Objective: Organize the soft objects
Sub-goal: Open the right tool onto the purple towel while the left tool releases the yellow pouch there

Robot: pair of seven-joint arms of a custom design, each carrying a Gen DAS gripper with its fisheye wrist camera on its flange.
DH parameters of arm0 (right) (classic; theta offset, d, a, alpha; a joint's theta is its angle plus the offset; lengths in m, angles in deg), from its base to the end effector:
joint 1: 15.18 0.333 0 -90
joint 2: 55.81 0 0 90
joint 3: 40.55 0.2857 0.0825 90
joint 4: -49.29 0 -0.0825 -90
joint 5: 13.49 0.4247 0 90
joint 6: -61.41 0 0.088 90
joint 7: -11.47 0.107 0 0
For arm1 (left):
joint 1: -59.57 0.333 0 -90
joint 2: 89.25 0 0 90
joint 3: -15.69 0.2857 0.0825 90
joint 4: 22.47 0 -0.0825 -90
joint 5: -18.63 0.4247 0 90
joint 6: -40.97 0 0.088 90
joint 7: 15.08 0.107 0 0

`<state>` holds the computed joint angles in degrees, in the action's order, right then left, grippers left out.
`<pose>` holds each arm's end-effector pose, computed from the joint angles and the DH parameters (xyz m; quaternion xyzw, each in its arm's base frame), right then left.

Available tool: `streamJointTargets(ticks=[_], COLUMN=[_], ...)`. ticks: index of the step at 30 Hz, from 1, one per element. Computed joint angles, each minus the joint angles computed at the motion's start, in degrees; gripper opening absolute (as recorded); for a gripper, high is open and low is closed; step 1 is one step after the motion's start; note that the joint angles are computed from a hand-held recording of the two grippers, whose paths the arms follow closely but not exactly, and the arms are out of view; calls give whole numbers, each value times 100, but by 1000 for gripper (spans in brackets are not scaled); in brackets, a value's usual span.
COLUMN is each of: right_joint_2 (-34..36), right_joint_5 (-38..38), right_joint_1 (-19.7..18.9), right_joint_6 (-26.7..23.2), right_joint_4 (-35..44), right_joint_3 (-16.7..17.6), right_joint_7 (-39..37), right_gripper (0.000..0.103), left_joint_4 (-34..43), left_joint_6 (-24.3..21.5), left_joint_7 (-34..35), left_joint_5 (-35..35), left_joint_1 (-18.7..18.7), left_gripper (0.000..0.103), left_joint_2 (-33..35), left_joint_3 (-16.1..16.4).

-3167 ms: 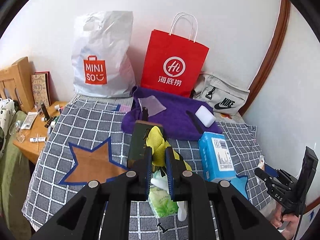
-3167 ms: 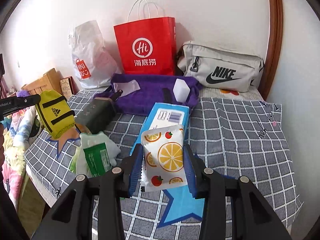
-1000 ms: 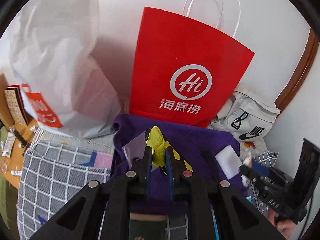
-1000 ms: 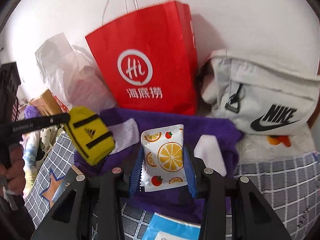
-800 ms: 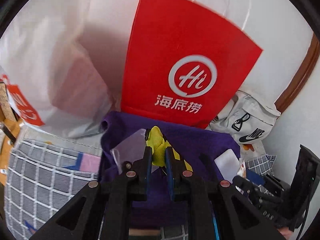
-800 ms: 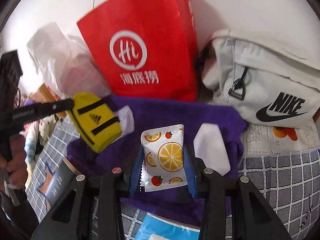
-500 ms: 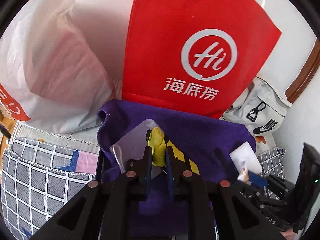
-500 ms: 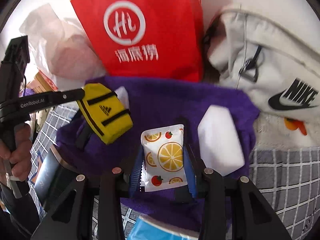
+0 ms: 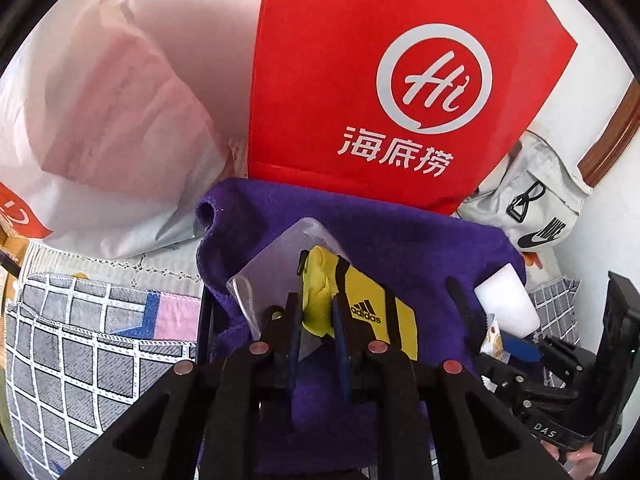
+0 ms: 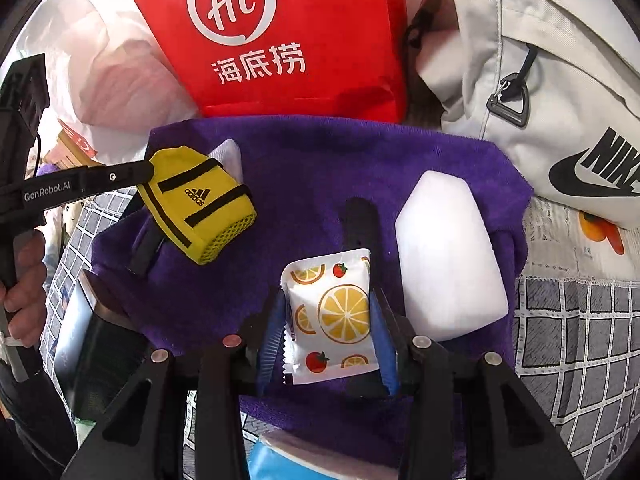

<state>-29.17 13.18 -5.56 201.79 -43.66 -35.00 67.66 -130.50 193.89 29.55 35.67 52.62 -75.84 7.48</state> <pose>0.7086 0.1840 0.3460 -0.8368 0.4803 -0.0268 0.2614 0.6572 -0.1822 0.3961 -0.7755 0.5638 -0.2403 0.1517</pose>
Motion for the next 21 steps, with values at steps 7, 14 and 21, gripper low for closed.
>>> streamJointTargets(ticks=[7,14,21], right_joint_2=[-85,-228,-571], right_joint_5=[55,283,686], right_joint_1=[8,-75,-109], right_joint_6=[168,323,747], right_joint_4=[-83,-228,-594], right_joint_3=[13,69,118], right_joint_7=[-100,-251,-493], right_gripper=[64,65,65], left_joint_4=[85,5,-143], left_joint_6=[-165,-166,-247], left_joint_7=[42,-67,-217], left_joint_5=[32,64,183], left_joint_1=[-48,-41,-79], left_gripper=[26,29,32], left_joint_2=[48,-61,-278], left_joint_3=[-12,9,-1])
